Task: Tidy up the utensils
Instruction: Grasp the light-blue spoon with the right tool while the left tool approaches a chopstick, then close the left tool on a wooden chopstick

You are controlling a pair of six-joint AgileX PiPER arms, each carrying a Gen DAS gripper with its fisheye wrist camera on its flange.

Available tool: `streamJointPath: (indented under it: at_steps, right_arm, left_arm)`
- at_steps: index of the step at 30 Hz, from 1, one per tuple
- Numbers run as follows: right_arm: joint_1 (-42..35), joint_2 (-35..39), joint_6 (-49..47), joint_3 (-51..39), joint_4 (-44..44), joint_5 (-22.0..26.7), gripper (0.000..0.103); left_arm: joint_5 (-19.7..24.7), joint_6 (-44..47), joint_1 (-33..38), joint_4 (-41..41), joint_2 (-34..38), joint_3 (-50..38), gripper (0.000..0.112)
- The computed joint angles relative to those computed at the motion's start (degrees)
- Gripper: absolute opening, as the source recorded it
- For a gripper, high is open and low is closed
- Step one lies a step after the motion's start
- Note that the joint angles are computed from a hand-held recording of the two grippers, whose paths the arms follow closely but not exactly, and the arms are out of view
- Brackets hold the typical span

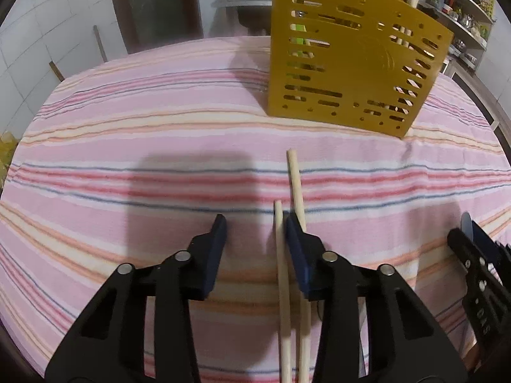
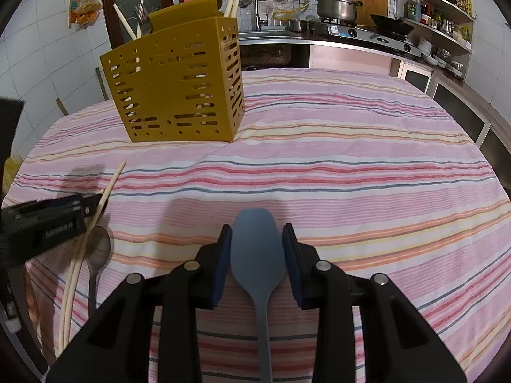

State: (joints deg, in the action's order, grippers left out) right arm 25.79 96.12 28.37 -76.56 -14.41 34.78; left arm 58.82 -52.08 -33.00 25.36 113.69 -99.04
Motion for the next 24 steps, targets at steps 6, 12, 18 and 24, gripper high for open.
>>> streamJointPath:
  at_steps: [6,12,18,24]
  right_arm:
    - [0.94,-0.36,1.19,0.07,-2.1,-0.1,0.033]
    - [2.28,-1.35,3.96,0.04,-4.95,0.13,0.033]
    - [2.76,-1.99,5.29,-0.78,-6.24,0.77,0.033]
    - [2.27,-2.1,4.45,-2.37,-4.59,1.32,0.033]
  left_arm:
    - [-1.35,0.0,0.09,1.27,-0.99,1.8,0.014]
    - [-5.64,-1.7,0.32,2.09,-5.05,7.75,0.002]
    - [-7.71,-2.86,0.69,2.52,-8.49,11.52,0.0]
    - [-11.1,-3.81,2.41,3.51,-12.7,15.19,0.0]
